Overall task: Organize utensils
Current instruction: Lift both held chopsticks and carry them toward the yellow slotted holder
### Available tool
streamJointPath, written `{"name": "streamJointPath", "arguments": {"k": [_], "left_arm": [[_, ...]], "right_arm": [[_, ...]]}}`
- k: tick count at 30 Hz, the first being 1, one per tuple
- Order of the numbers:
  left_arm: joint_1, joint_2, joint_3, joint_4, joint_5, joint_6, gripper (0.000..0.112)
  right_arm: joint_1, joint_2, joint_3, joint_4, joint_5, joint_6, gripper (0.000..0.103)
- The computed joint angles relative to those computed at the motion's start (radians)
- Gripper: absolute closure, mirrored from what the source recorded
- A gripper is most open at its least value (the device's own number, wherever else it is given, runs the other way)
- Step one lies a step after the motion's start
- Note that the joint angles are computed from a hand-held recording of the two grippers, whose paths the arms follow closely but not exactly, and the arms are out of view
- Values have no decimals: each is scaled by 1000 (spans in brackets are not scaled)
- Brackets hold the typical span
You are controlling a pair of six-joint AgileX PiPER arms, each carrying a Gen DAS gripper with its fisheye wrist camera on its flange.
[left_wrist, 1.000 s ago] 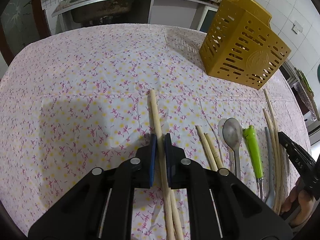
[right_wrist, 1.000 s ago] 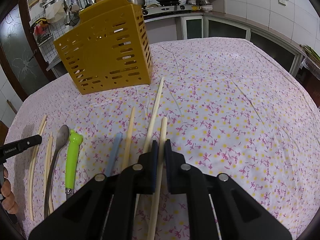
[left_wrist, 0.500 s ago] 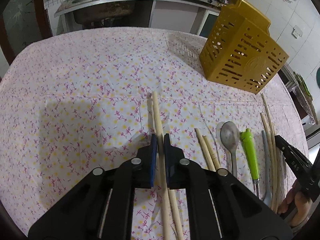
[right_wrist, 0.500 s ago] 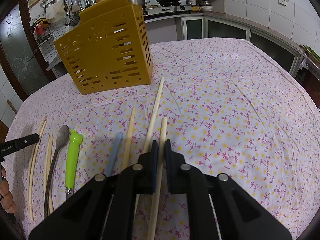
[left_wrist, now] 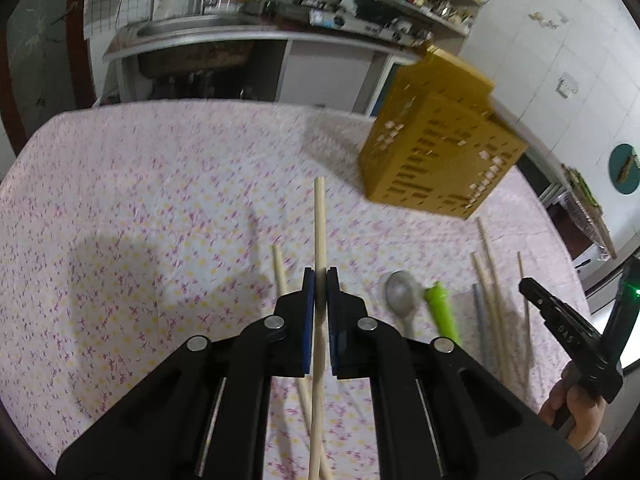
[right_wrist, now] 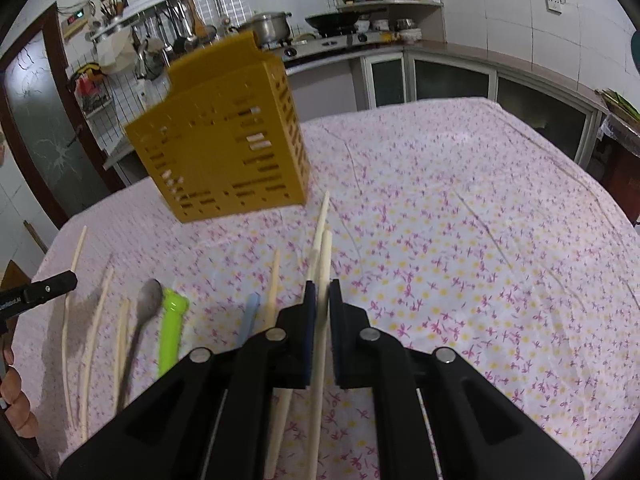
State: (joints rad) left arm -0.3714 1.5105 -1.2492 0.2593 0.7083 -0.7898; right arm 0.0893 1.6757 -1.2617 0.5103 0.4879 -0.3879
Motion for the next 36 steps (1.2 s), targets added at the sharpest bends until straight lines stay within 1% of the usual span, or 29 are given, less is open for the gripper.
{"name": "streamJointPath", "arguments": {"k": [3, 5, 8, 10, 12, 13, 14, 16, 21, 23, 24, 25, 27, 29, 30, 31, 33, 35, 36], "left_arm": [[-19, -30, 7, 36, -13, -30, 108], [-24, -44, 8, 37, -23, -38, 108], [-38, -62, 5, 57, -28, -61, 108], [-49, -72, 5, 69, -23, -69, 108], [-51, -65, -5, 59, -13, -65, 108], [-50, -61, -6, 53, -12, -62, 108], [-47, -52, -10, 36, -6, -49, 108], [-38, -28, -17, -2, 1, -13, 108], [-29, -3, 3, -12, -18, 0, 108], [-24, 3, 9, -20, -23, 10, 108], [-23, 3, 12, -16, -22, 7, 108], [-24, 3, 15, -12, -23, 3, 108], [-25, 7, 15, -14, -23, 7, 108], [-32, 15, 8, 2, -17, -4, 108], [-35, 19, 6, 6, -15, -6, 108], [-35, 23, 3, 4, -14, -4, 108], [-33, 28, 1, -5, -15, 5, 108], [-31, 32, 0, -7, -14, 7, 108], [-31, 33, 1, -7, -15, 6, 108]], "right_arm": [[7, -27, 12, 5, -21, -11, 96], [4, -47, 24, 65, -28, -71, 96], [-1, -71, 35, 108, -36, -115, 96], [7, -80, 29, 62, -35, -80, 96], [15, -72, 9, -21, -23, -11, 96], [15, -55, -14, -57, -1, 19, 96], [13, -17, -62, -100, 57, 53, 96], [-2, 32, -108, -99, 125, 57, 96], [20, 50, -69, -186, 94, 109, 96], [36, 59, -67, -255, 97, 161, 96], [37, 59, -62, -259, 94, 162, 94], [39, 63, -66, -267, 106, 169, 85], [43, 72, -66, -287, 114, 183, 75], [52, 64, -49, -315, 94, 204, 73], [60, 64, -48, -335, 92, 219, 70], [68, 68, -54, -350, 96, 229, 65], [88, 76, -64, -404, 95, 277, 64], [92, 78, -64, -408, 87, 299, 65], [85, 77, -61, -395, 85, 294, 70]]}}
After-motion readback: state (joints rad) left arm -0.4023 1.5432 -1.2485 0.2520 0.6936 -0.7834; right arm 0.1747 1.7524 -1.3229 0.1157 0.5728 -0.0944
